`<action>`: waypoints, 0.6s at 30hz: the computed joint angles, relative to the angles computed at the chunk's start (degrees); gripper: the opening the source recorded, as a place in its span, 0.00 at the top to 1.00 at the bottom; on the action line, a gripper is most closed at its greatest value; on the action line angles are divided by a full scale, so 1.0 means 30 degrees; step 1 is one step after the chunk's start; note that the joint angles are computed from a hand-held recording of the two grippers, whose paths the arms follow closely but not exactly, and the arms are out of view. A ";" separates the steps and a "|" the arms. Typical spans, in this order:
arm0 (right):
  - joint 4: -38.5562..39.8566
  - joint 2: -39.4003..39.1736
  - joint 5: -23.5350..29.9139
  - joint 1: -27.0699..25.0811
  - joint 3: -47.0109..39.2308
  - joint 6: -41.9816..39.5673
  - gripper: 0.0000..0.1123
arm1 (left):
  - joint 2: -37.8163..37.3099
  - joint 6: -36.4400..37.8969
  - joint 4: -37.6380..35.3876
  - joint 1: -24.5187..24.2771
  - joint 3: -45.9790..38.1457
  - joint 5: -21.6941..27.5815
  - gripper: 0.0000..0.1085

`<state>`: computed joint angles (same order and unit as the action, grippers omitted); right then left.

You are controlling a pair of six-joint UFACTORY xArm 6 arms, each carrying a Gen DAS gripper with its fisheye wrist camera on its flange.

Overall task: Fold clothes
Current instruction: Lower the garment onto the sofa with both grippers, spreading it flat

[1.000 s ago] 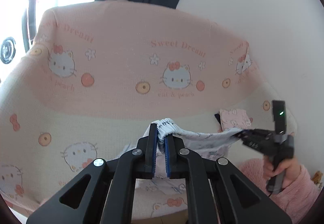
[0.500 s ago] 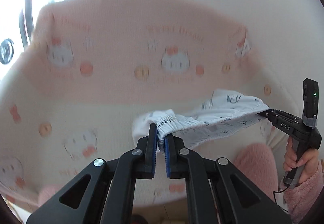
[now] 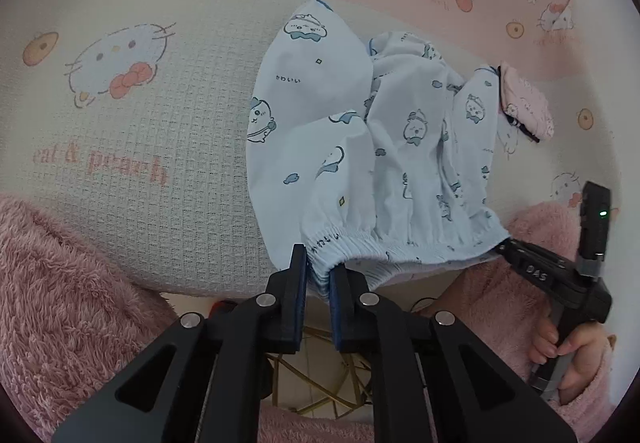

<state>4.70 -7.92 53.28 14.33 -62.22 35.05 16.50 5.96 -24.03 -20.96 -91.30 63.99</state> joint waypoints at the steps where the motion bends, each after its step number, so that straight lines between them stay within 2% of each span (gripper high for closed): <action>1: 0.0130 0.0013 -0.0149 -0.0002 0.0222 -0.0081 0.89 | -0.0048 0.0499 -0.1286 0.0342 0.0001 0.0257 0.86; 3: 0.0563 0.0112 0.0058 -0.0120 0.0460 -0.0109 0.89 | -0.0049 0.1407 -0.3849 0.1086 0.0072 0.0996 0.76; 4: 0.0786 0.0094 0.0119 -0.0228 0.0571 -0.0074 0.89 | -0.0112 0.1342 -0.4355 0.1275 0.0214 0.1107 0.72; 5: 0.0660 0.0112 0.0306 -0.0298 0.0555 0.0069 0.88 | -0.0472 0.0596 -0.4061 0.1332 0.0668 0.0420 0.67; 7: -0.0798 0.0474 0.1394 -0.0138 -0.0029 0.0791 0.83 | -0.1163 -0.1408 -0.2833 0.1273 0.1558 -0.1173 0.67; 8: -0.1275 0.0648 0.1871 -0.0093 -0.0287 0.0943 0.82 | -0.1496 -0.2716 -0.1413 0.1177 0.2017 -0.2005 0.67; 12: 0.0679 0.0519 0.0661 0.0096 0.0103 -0.1032 0.81 | -0.1540 -0.2814 -0.0324 0.0687 0.2017 -0.2372 0.67; 18: 0.6105 -0.1235 -0.2260 -0.0125 0.1831 -0.5537 0.72 | 0.0686 -0.3583 0.1174 -0.0520 0.0501 0.0425 0.67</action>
<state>23.01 -11.63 46.50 13.95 -56.72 18.44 18.56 -4.79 -20.51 -22.52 -89.80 65.26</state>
